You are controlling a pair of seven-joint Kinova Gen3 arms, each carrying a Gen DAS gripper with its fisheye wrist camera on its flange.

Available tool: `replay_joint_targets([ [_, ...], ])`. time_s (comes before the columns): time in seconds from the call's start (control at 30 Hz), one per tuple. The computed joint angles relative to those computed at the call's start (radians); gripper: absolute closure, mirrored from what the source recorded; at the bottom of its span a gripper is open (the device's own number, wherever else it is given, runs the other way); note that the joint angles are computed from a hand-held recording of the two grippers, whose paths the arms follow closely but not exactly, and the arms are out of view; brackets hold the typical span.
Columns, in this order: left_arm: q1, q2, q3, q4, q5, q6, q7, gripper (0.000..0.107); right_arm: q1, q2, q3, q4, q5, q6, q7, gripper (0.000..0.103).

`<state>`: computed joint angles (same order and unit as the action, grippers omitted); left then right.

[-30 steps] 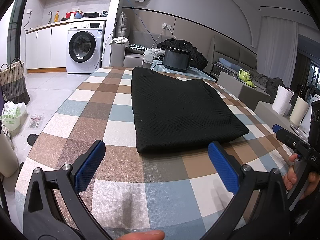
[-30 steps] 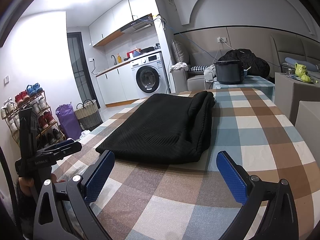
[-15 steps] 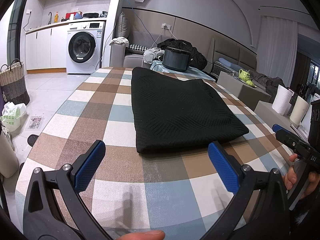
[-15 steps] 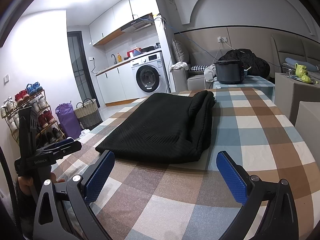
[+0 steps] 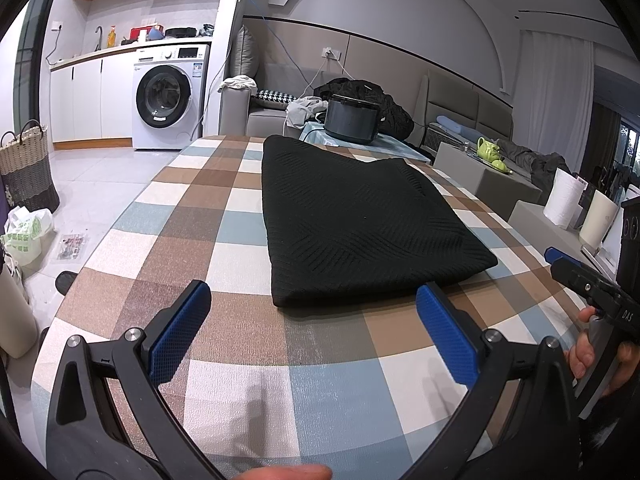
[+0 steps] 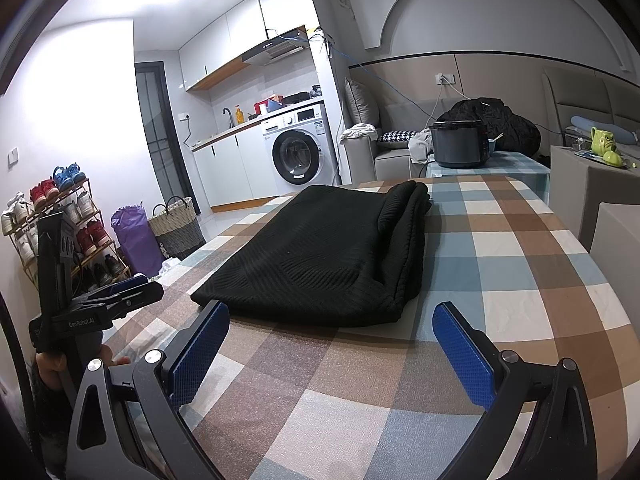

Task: Fold small clothes

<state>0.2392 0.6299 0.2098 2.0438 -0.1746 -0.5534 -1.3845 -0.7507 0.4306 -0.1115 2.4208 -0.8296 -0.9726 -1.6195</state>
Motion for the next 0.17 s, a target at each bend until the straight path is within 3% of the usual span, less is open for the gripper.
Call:
replay_joint_targets([
  [0.17, 0.008, -0.001, -0.007, 0.001, 0.007, -0.002, -0.003, 0.006, 0.002, 0.0, 0.0, 0.001, 0.005, 0.001, 0.001, 0.0],
])
